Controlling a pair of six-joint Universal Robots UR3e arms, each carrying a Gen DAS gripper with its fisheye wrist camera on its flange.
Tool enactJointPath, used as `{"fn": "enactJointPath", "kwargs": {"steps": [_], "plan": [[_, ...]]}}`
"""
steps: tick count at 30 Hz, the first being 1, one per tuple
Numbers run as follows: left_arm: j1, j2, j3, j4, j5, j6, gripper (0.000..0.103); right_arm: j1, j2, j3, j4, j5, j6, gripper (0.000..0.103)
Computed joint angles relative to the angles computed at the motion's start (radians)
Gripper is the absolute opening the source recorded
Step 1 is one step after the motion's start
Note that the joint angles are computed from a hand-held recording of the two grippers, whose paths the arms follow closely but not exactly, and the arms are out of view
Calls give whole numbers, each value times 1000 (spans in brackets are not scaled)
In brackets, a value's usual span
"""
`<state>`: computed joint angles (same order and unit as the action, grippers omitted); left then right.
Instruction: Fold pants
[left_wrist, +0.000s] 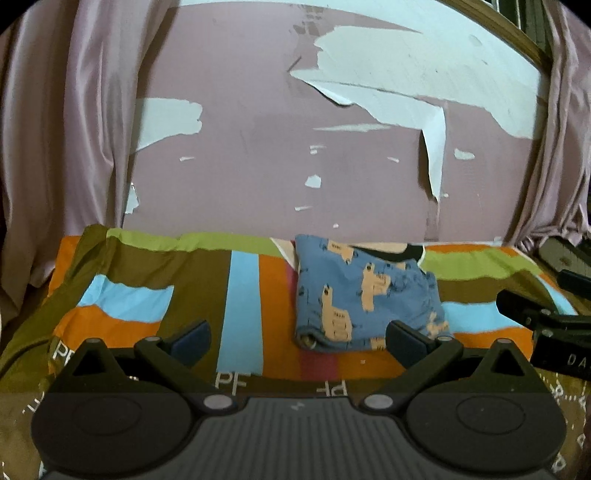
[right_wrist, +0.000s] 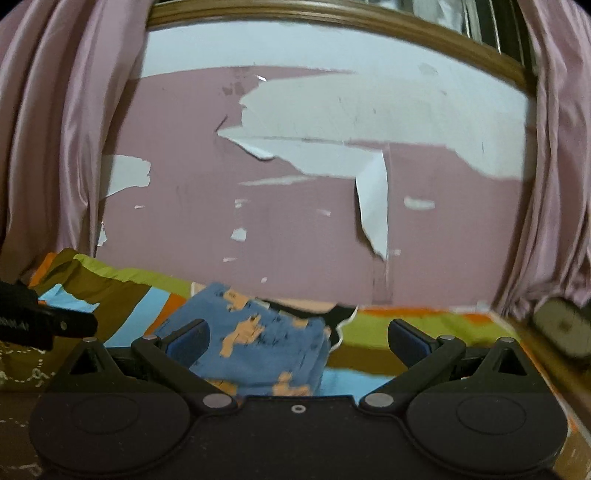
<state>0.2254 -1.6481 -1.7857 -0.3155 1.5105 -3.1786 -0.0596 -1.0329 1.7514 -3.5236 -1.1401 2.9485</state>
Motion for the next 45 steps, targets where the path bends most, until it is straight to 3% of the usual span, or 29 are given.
{"fn": "enactJointPath", "kwargs": {"steps": [6,13,45], "plan": [[15,35,-91,18,-22,8,103,4,7,73,-56,2,23,102],[-13,47,-165,64,30,34,103,-20,13,167,-128,24,10,102],[-16,86,-206,11,42,1,103,-32,-14,200,-2,61,-24,102]]}}
